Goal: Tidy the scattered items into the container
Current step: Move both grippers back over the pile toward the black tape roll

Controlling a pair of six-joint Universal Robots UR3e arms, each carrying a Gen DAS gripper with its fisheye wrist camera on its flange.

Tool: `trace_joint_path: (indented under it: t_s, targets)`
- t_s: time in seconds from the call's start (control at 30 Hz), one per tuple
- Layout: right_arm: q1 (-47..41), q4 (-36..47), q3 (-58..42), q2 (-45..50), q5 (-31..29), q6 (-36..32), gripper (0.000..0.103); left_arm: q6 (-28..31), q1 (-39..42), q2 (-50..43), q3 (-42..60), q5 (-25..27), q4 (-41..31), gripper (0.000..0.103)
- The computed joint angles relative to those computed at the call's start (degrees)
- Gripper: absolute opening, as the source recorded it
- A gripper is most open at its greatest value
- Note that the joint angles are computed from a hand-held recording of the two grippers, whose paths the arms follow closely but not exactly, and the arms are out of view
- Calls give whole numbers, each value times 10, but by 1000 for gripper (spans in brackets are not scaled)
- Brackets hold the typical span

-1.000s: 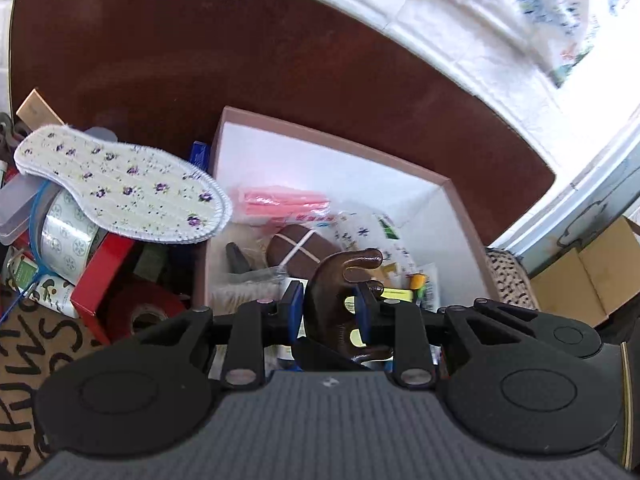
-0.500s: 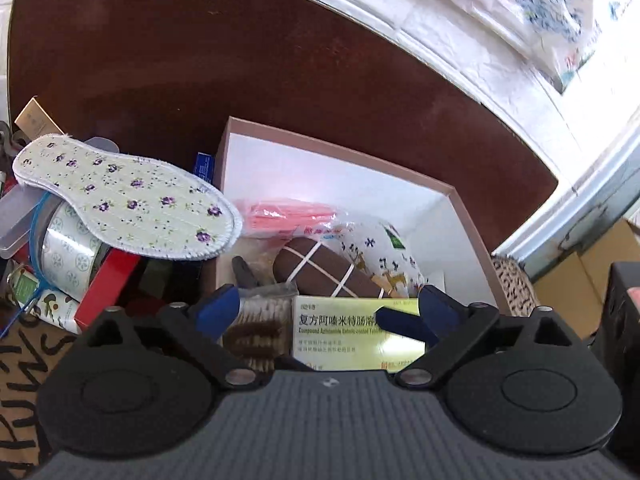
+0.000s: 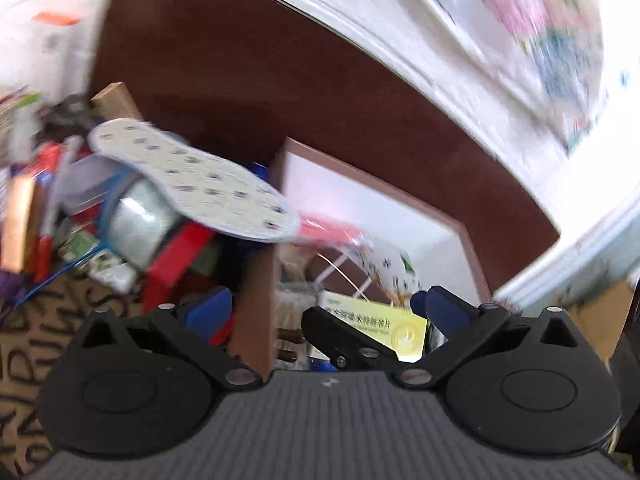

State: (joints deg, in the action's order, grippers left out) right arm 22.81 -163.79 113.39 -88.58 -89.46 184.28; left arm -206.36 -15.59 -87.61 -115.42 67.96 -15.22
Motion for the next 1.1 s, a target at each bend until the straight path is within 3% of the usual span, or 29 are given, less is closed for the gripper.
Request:
trace_joint_path:
  t_s: [0.1,0.27,0.4,0.5,0.67,0.77,0.87,0.93,1.0,1.1]
  targets:
    - [35,-5,-30,24,-12,2,94,-6,49,75,-59,-17,-28,103]
    - [101,-13,-94,79,-21,0,94,45,175,241,-157,-65,-111,103]
    - [152,4,-171,148,-13,0,92,122,326,387,-203,-128,-271,103]
    - [185,28,-241,207,-9,-5,91,157,401,436,-220,-139,-340,103]
    - [226,93,-388,321,-13,-2,83,272,532,495,-233,-167,-457,103]
    - [243,139,-466,373,-17,-4,78,312,570,472,-236,-171,-468,100]
    - [252,178,-531,414,-17,-10,76,312,573,412,-239,-162,-417,98]
    - [254,202,-579,444,-16,-11,71,311,570,370,-241,-157,-372,89]
    - [255,240,-649,486,-13,-10,61,316,564,326,-238,-145,-334,86]
    - [254,307,-776,557,-7,-6,49,326,555,265,-226,-128,-291,71]
